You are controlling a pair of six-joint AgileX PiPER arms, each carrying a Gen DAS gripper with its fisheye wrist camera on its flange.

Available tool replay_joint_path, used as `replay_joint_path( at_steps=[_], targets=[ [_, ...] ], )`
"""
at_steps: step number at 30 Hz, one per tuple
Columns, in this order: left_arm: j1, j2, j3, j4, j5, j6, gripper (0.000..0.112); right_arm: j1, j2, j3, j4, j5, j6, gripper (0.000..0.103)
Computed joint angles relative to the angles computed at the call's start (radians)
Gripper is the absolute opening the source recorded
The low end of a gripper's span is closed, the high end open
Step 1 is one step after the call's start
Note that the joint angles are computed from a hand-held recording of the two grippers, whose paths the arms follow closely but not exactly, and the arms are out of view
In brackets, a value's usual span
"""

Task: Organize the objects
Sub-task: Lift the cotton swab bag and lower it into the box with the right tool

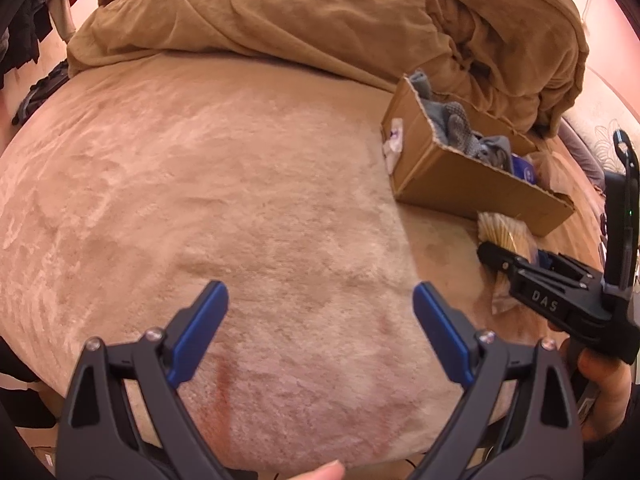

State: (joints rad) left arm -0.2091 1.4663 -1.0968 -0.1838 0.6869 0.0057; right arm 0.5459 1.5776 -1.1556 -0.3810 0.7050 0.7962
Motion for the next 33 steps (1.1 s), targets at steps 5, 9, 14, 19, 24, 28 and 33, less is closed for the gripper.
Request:
replay_joint_path(
  at_steps=[5, 9, 14, 19, 24, 28, 33],
  targets=[
    [-0.035, -0.05, -0.009, 0.032, 0.016, -0.045, 0.095, 0.001, -0.048, 0.019, 0.002, 0.01, -0.007, 0.044],
    [-0.07, -0.092, -0.022, 0.063, 0.04, -0.081, 0.095, 0.01, -0.119, 0.043, -0.019, 0.035, -0.001, 0.044],
    [-0.127, -0.145, -0.038, 0.113, 0.079, -0.153, 0.095, 0.029, -0.227, 0.077, -0.034, 0.081, 0.011, 0.044],
    [-0.202, -0.189, -0.069, 0.177, 0.127, -0.235, 0.095, 0.069, -0.338, 0.081, -0.087, 0.165, 0.033, 0.044],
    [-0.287, -0.213, -0.132, 0.262, 0.187, -0.33, 0.095, 0.135, -0.438, 0.077, -0.18, 0.258, 0.084, 0.044],
    [-0.335, -0.201, -0.229, 0.277, 0.274, -0.366, 0.095, 0.126, -0.509, 0.053, -0.157, 0.289, 0.035, 0.044],
    [-0.397, -0.173, -0.34, 0.331, 0.338, -0.426, 0.095, 0.041, -0.554, 0.021, -0.059, 0.294, -0.104, 0.044]
  ],
)
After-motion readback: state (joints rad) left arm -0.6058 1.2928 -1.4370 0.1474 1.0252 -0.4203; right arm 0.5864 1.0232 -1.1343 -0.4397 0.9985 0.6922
